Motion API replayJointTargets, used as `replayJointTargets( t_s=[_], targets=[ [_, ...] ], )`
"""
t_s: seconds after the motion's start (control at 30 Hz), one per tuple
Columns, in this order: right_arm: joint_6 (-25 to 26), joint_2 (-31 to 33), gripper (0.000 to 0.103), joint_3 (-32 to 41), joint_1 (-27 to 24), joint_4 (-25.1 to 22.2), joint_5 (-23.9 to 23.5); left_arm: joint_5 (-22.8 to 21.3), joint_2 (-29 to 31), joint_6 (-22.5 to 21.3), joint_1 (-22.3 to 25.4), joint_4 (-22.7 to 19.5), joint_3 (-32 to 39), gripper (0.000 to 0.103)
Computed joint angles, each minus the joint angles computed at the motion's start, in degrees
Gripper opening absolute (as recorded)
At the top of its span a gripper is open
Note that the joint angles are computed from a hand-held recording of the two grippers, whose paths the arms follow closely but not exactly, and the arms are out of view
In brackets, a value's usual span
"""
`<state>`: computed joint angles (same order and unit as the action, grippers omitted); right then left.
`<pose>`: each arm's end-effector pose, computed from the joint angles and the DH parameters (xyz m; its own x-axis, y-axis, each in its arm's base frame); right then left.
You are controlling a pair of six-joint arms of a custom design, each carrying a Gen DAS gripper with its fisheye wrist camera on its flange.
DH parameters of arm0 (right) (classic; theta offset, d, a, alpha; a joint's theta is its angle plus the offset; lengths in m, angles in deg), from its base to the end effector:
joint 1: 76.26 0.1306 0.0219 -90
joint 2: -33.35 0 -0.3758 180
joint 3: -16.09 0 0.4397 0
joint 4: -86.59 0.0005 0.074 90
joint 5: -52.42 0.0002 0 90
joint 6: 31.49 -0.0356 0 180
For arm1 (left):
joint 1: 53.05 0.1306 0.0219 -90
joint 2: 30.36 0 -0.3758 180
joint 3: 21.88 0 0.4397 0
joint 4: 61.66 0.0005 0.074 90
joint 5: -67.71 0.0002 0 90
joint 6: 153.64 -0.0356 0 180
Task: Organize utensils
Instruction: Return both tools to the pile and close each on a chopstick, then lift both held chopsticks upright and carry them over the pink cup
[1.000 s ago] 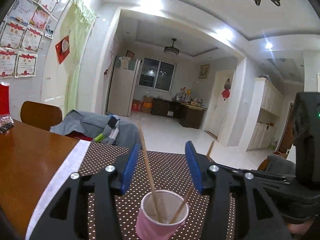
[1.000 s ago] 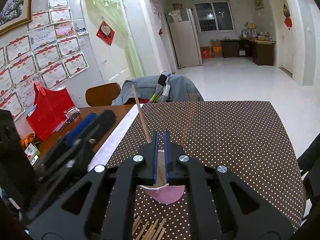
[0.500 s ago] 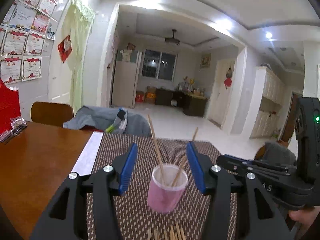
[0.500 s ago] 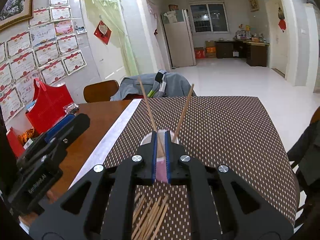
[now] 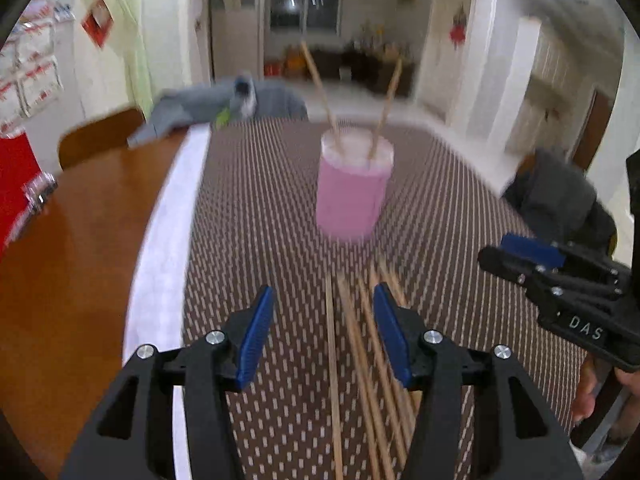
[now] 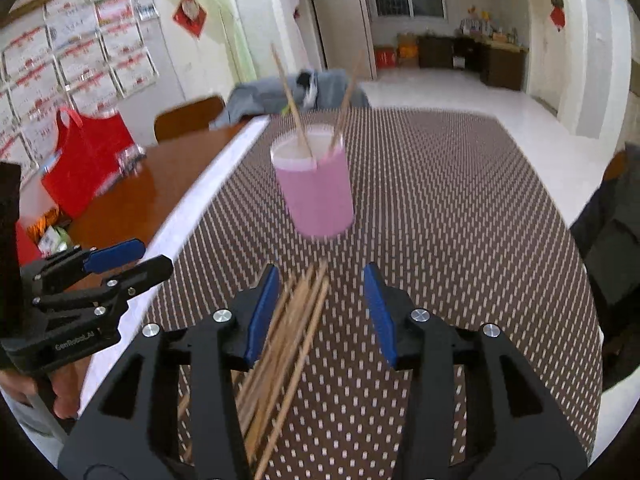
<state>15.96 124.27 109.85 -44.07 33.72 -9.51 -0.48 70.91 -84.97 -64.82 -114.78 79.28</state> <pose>0.4617 0.2702 0.4472 -0.6227 0.3131 -0.7171 0.2808 0.9448 0.1687 0.5836 -0.1356 0.4124 -0.5824 0.4663 -0.6659 0.6645 0.7449 -0.0595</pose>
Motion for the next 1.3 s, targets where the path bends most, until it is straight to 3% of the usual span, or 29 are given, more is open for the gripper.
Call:
replayJointTargets(
  t_s=[0.2,0.47,0.53,0.57,0.73,0.8,0.9,1.07,1.2,1.3],
  targets=[
    [-2.88,1.20,0.044,-1.52,0.15,-2.96,-6.74,-5.92,4.10,-5.17,-0.51,-9.08,1.55,0.052],
    [-4.95,2.94,0.044,-1.79,-1.08,-4.94,-14.58,-7.85,8.24,-4.90,-1.25,-13.14,3.84,0.052],
    [-5.18,3.23,0.040,-1.83,-1.40,-4.97,-16.01,-8.94,8.77,-5.16,-1.68,-12.80,3.80,0.051],
    [-5.15,3.53,0.036,-1.62,-1.54,-5.20,-16.59,-9.22,8.98,-5.18,-1.91,-12.84,3.82,0.045],
    [-5.02,5.26,0.035,0.01,-2.17,-6.56,-18.54,-11.50,9.45,-3.64,-2.69,-11.54,3.89,0.027],
    [-5.20,5.91,0.035,0.76,-2.30,-6.71,-18.67,-12.19,9.96,-2.49,-3.06,-11.54,4.87,0.015],
    [-4.93,8.02,0.034,3.36,-2.27,-9.21,-17.31,-12.54,10.40,-1.00,-3.12,-11.06,5.43,0.008],
    [-3.75,12.91,0.029,9.58,-1.68,-15.17,-13.75,-12.58,10.32,1.45,-3.21,-9.60,5.22,0.006],
    [-2.00,17.57,0.014,15.40,-1.03,-21.52,-8.90,-11.50,8.45,3.23,-3.00,-5.88,2.54,0.006],
    [-1.55,18.21,0.010,16.19,-1.54,-21.54,-9.59,-10.42,5.77,4.03,-2.78,-1.84,-0.29,0.006]
  ],
)
